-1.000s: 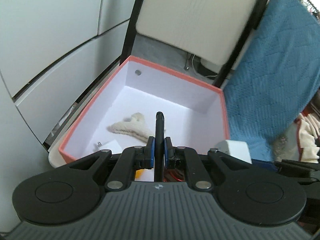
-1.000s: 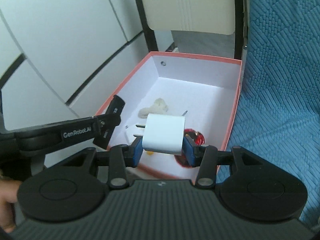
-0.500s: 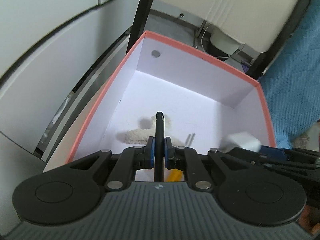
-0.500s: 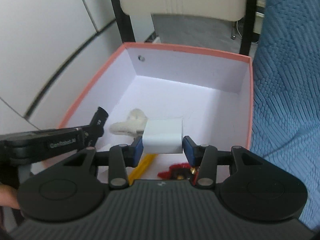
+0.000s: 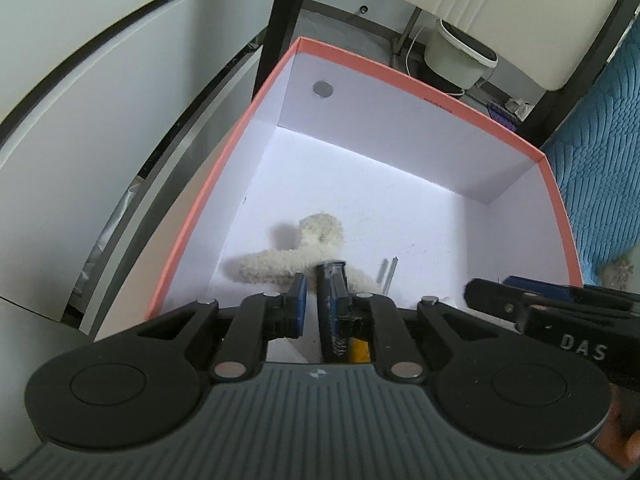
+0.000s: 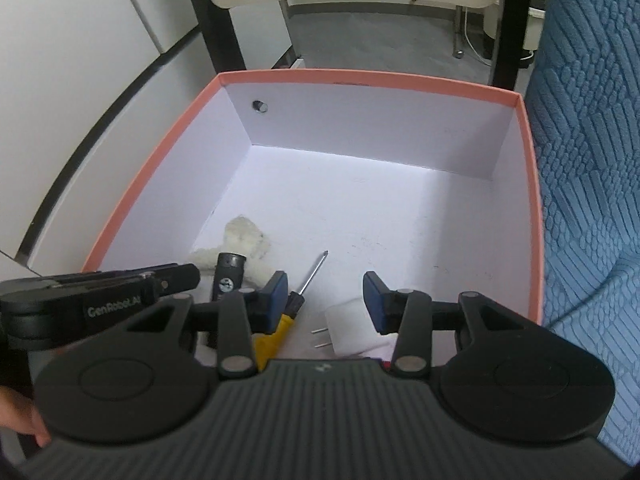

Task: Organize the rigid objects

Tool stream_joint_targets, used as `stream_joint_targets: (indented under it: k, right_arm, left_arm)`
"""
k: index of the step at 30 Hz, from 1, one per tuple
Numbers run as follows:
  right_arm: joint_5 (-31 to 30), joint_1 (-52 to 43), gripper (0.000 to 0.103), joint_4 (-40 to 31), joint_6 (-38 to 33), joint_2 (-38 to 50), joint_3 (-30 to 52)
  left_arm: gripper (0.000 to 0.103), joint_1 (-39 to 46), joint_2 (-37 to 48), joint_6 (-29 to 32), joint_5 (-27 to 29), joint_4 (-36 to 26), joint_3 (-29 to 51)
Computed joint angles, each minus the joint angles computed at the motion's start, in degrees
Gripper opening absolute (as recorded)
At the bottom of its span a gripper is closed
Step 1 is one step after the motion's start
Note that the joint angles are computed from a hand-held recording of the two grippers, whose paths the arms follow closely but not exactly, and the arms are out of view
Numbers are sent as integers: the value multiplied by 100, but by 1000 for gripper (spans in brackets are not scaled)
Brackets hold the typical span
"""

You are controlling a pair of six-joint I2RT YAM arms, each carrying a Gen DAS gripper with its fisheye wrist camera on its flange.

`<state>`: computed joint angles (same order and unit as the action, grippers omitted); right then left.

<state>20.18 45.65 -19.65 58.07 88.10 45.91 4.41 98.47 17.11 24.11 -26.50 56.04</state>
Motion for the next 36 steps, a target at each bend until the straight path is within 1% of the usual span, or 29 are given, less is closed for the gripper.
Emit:
stream_joint_targets:
  k: [3, 7, 12, 15, 17, 19, 23, 26, 28, 29, 31, 32, 34, 36]
  right_arm:
    - [124, 98, 44, -235, 63, -258, -27]
    - [302, 251, 44, -467, 134, -688, -88]
    - [587, 619, 44, -847, 336, -1228, -76]
    - [748, 867, 44, -1207, 488, -1533, -48]
    - [938, 1106, 44, -1468, 601, -1654, 31]
    - [1102, 1347, 44, -1741, 770, -1838, 83]
    - [1587, 1982, 44, -2457, 1228, -2099, 344]
    - [1952, 2517, 44, -3054, 1684, -2202, 574]
    - [2192, 2903, 44, -3479, 2046, -2216, 738]
    - [2333, 3136, 44, -3745, 2299, -2201, 835]
    - [2568, 3585, 44, -4276, 2856, -2163, 1013]
    - [2656, 3771, 44, -4486, 3100, -2129, 1088]
    - [2808, 4138, 45, -4938, 3599, -2014, 1269]
    - [2936, 4520, 45, -5440, 4142, -1857, 1486]
  left_arm:
    - [17, 76, -274, 25, 44, -168, -45]
    - [24, 125, -814, 52, 117, -382, -163]
    - [24, 240, -1498, 50, 172, -816, -281]
    - [25, 316, -1944, 92, 224, -1120, -309]
    - [26, 342, -2276, 134, 235, -1344, -313]
    - [31, 381, -2629, 176, 251, -1601, -293]
    - [36, 545, -3322, 291, 372, -2178, -245]
    - [46, 750, -3827, 445, 505, -2695, -167]
    - [58, 920, -4147, 588, 630, -3080, -95]
    - [62, 1010, -4299, 672, 680, -3280, -50]
    - [74, 1239, -4603, 878, 829, -3663, 36]
    - [76, 1361, -4727, 987, 910, -3871, 100]
    - [84, 1637, -4931, 1242, 1058, -4308, 248]
    - [87, 1953, -5085, 1539, 1219, -4704, 390]
